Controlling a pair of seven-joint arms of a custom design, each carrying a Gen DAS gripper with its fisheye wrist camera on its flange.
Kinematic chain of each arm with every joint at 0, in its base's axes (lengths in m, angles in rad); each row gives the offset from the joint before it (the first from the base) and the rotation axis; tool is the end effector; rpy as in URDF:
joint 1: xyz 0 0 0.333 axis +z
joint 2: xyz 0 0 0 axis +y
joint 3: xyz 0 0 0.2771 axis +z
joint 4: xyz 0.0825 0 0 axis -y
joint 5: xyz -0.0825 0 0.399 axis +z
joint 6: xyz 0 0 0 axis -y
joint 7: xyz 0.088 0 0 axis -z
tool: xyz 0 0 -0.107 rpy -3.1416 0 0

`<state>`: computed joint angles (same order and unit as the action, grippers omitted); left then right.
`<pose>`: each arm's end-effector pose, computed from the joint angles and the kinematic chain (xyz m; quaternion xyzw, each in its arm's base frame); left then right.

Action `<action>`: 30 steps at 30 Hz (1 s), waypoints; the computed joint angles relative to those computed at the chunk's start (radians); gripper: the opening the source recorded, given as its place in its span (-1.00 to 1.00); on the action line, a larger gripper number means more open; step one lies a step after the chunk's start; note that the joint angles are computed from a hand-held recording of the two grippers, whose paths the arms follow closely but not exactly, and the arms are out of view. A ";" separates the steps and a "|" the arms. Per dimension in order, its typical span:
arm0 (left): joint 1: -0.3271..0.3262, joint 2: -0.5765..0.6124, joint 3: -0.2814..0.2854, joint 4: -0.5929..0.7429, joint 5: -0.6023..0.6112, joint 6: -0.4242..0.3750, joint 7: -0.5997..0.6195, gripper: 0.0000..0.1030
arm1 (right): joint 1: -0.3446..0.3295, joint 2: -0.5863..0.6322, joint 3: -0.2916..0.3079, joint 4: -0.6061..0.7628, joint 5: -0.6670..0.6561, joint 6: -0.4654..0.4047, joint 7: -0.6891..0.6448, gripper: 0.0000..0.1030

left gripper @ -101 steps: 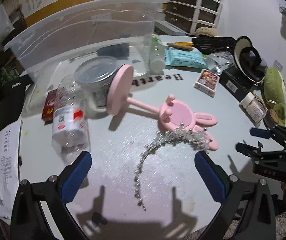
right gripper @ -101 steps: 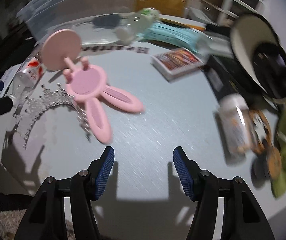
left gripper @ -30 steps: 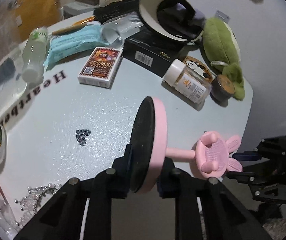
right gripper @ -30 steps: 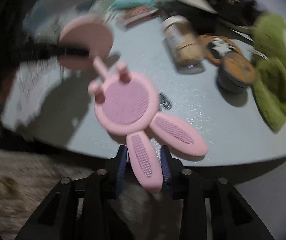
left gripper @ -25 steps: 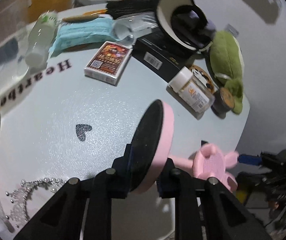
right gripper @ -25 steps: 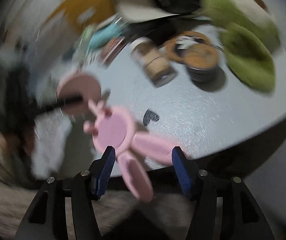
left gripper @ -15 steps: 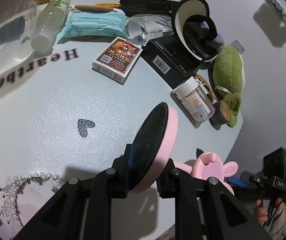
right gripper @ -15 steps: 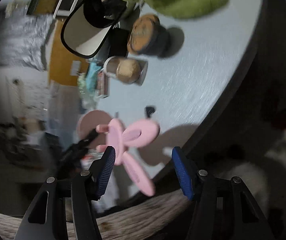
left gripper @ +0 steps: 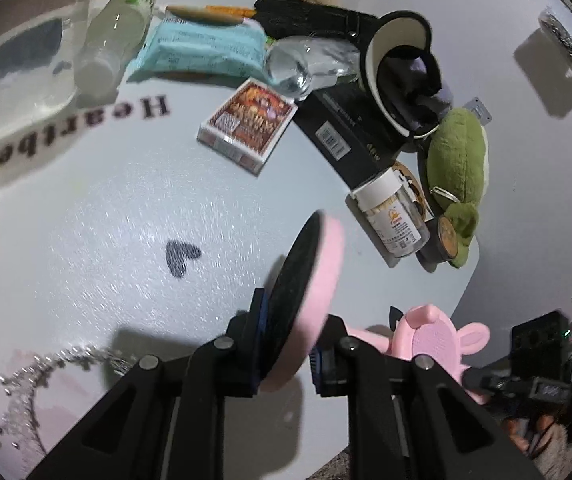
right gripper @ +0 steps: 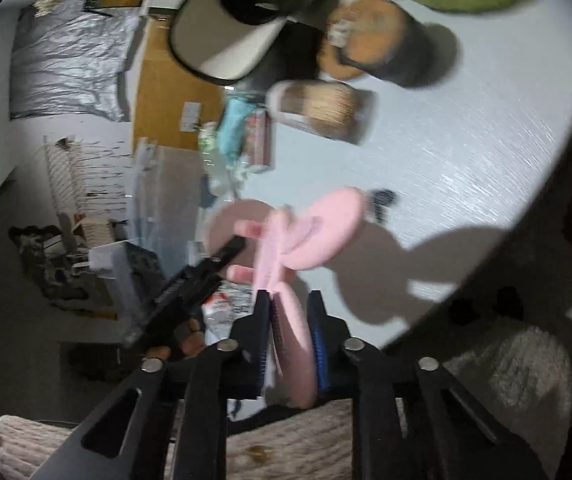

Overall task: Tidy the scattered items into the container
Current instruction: 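Lift the pink mirror stand with both grippers over the clear box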

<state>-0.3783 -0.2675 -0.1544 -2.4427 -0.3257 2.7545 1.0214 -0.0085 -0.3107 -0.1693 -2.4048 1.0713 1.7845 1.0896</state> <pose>0.4480 -0.2497 0.4190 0.7622 -0.5765 0.2944 0.0104 0.4601 -0.0061 0.4061 -0.5695 0.6394 0.3454 0.3841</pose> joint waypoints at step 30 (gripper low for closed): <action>0.420 -0.388 0.129 0.169 0.522 -0.175 -0.040 -0.74 | 0.205 0.748 0.327 1.330 0.178 -0.015 0.191 -0.71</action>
